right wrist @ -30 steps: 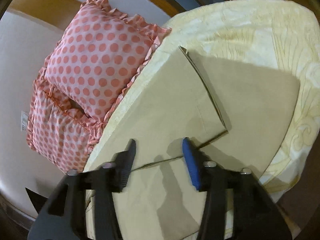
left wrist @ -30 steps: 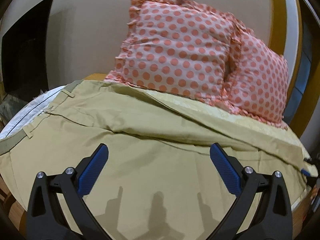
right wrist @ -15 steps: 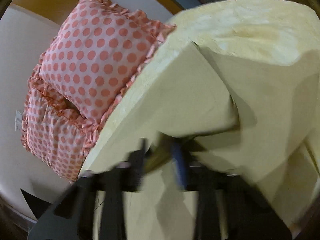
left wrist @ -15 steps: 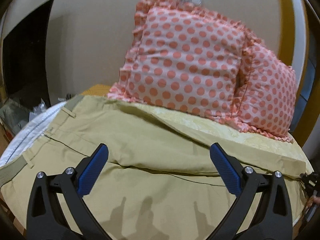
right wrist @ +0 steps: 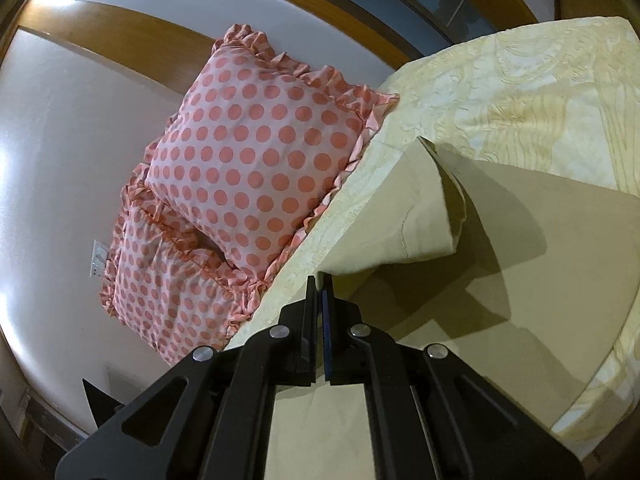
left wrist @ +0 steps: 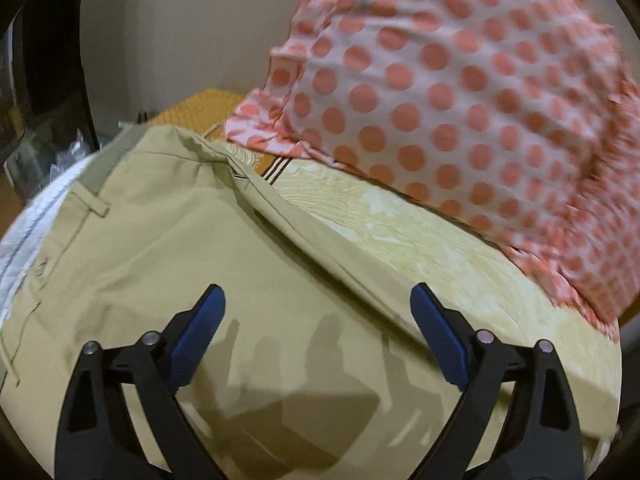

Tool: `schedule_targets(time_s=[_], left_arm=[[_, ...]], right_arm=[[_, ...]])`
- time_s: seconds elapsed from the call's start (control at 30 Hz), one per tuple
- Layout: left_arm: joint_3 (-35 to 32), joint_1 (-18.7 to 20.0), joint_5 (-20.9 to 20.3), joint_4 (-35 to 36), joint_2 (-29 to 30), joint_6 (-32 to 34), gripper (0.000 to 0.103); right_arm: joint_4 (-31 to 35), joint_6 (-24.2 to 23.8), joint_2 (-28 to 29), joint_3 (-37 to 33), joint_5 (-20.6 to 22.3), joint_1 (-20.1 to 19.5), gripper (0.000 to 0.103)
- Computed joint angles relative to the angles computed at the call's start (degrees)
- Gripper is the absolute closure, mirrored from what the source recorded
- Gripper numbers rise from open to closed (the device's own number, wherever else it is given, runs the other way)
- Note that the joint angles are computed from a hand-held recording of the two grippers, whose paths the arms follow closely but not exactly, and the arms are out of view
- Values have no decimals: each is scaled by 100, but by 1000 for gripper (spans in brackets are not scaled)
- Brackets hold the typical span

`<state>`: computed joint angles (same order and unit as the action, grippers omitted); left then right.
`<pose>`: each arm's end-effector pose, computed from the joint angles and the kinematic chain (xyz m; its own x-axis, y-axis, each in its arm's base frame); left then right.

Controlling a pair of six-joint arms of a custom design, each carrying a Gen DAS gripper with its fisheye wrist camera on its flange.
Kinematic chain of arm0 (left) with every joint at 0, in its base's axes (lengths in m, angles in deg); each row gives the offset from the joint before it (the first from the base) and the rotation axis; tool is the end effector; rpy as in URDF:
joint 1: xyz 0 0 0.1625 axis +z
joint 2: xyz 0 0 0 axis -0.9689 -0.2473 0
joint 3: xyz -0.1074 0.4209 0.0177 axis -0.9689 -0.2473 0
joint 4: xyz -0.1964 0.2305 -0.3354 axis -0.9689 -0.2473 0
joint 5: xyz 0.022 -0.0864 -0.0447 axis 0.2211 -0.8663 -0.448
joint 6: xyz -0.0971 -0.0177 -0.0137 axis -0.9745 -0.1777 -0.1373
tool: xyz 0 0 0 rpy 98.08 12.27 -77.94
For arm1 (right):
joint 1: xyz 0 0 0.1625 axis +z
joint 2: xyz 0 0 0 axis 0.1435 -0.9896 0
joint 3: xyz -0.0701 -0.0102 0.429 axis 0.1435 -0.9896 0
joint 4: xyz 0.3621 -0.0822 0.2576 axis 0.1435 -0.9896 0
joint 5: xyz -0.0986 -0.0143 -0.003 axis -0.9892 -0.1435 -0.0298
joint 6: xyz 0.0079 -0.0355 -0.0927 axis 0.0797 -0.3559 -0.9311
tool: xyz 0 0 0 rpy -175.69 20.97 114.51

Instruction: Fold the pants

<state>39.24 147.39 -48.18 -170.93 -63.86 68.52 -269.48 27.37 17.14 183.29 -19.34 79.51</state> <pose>-0.0133 -0.7105 0.3888 -0.7875 -0.3773 -0.4874 0.1380 0.6628 -0.7360 0.1149 -0.5642 0.2429 -0.9765 0.0843 -0.1984 0.2156 0.3757 -0.9013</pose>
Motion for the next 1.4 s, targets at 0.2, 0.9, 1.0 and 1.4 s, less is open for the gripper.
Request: schedule_targets(time_s=[0.2,0.9,1.0,1.4], left_arm=[[-962,466,-580,1262,354,-1237,97],[4671,-1217,331,-736,-4028,-1433,100],[4864,-1319,351,-730,-4267,-1489,100],[5359,-1574,638,-1264,-4524,-950,65]], right_arm=[[91,-70,-10,-57,44,-36,101],[-216,32,-802,1026,-369,-413,101],[-276,-6,-863,1115,-397,-434,101],[-691,-542,-887,1247,-1783,-34,56]])
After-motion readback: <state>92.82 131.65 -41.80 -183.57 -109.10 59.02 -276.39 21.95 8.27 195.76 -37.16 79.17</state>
